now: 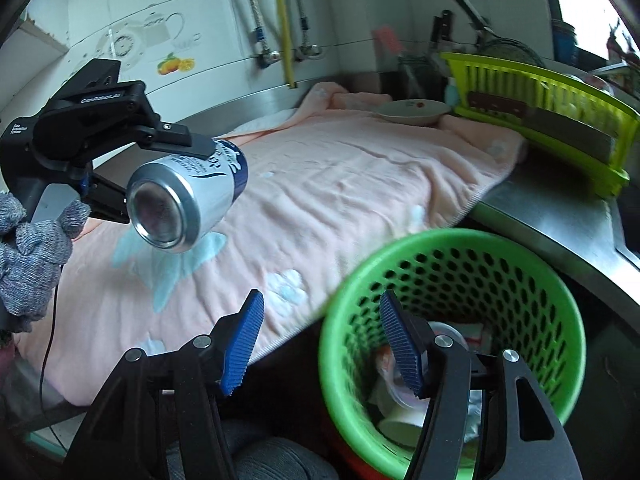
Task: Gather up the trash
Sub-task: 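Carry the blue-silver can to the basket and open the left tool to drop it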
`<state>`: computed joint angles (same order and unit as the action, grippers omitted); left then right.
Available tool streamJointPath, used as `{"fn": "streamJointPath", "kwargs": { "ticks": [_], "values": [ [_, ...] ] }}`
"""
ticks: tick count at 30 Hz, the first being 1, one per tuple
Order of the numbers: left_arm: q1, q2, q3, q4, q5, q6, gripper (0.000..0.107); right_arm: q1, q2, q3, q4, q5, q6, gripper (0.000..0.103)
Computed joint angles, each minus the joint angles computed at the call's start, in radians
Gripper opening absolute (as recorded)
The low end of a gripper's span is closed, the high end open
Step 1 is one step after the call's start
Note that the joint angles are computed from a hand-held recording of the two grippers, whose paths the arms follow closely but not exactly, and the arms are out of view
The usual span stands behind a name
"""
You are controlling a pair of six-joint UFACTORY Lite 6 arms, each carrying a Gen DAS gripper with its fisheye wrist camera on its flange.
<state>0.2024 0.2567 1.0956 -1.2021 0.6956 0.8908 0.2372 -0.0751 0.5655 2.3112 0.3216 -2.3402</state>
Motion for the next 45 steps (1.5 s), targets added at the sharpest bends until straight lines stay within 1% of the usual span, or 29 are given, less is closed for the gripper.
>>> {"fn": "streamJointPath", "kwargs": {
  "ticks": [5,7,11,16,20,22,28,31,35,40,45],
  "values": [
    [-0.117,-0.005,-0.004,-0.018,-0.046,-0.014,0.076,-0.155,-0.098,-0.096,-0.151,0.02,0.085,0.059],
    [-0.17,0.008,0.005,-0.027,-0.065,-0.019,0.076,-0.204,-0.127,-0.12,-0.177,0.02,0.09,0.059],
    [-0.254,0.051,0.037,-0.04,-0.097,-0.022,0.076,-0.335,-0.172,-0.166,-0.285,0.056,0.148,0.059],
    [-0.354,0.125,0.094,-0.035,-0.138,-0.04,0.076,-0.49,-0.185,-0.205,-0.387,0.108,0.192,0.059],
    [-0.433,0.191,0.149,0.002,-0.191,-0.08,0.076,-0.572,-0.188,-0.223,-0.435,0.144,0.211,0.059],
    [-0.464,0.213,0.167,0.033,-0.219,-0.104,0.076,-0.598,-0.185,-0.227,-0.45,0.16,0.218,0.059],
    [-0.515,0.268,0.212,0.079,-0.262,-0.14,0.076,-0.635,-0.167,-0.227,-0.457,0.187,0.207,0.059],
    [-0.524,0.285,0.225,0.075,-0.266,-0.132,0.075,-0.647,-0.152,-0.224,-0.453,0.195,0.203,0.059],
    [-0.521,0.303,0.239,0.055,-0.248,-0.112,0.077,-0.659,-0.137,-0.219,-0.457,0.205,0.203,0.059],
    [-0.525,0.282,0.207,0.046,-0.263,-0.088,0.077,-0.659,-0.136,-0.218,-0.47,0.211,0.216,0.059],
    [-0.526,0.198,0.141,0.107,-0.305,-0.116,0.08,-0.637,-0.166,-0.232,-0.459,0.194,0.229,0.063]
  ]
}}
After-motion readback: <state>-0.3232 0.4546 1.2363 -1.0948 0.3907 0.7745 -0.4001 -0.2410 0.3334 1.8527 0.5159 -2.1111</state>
